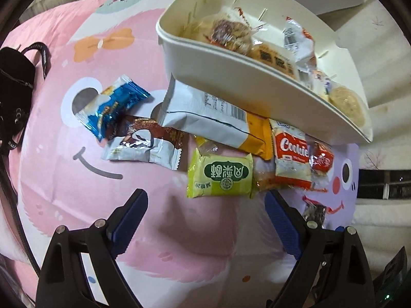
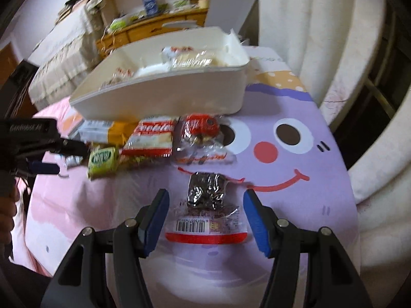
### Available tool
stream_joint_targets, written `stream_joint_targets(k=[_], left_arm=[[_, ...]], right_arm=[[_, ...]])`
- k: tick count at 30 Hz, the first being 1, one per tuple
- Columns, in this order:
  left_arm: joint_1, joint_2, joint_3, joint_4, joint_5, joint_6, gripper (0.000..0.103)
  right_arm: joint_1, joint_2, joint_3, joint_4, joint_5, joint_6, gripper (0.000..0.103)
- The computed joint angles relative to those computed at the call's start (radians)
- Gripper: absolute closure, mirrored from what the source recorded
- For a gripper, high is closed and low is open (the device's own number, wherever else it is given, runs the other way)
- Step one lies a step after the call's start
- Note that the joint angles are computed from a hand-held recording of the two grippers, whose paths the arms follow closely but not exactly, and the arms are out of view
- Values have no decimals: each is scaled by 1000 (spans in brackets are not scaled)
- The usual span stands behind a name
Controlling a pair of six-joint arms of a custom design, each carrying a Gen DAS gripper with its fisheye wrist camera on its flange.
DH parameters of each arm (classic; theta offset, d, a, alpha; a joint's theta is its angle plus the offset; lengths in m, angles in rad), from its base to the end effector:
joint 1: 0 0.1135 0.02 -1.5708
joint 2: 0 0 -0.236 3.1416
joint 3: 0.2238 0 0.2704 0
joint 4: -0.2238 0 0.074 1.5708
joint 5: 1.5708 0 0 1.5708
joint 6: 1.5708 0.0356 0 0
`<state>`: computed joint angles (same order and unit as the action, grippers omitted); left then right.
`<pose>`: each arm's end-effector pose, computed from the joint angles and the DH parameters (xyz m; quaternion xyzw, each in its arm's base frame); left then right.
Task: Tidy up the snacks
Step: 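Grasp the yellow-green biscuit pack with the left tool while the right tool grasps the dark brown red-labelled bag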
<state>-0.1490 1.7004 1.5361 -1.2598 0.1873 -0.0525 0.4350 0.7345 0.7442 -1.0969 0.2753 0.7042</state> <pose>0.3316 -0.0565 0.2558 0.0547 0.9915 -0.1001 0.0632 0.1476 0.0579 0.2384 0.1616 0.9486 0.0157 0.2716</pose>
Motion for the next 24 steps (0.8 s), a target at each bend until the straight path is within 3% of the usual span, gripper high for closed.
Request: stream_joint_targets(k=[13, 24], left_arm=[[-58, 101, 2, 64, -50, -93, 12], [-113, 156, 30, 96, -85, -160, 23]], right_arm=[[-173, 96, -21, 102, -170, -216, 42], [-248, 149, -36, 148, -237, -338, 45]])
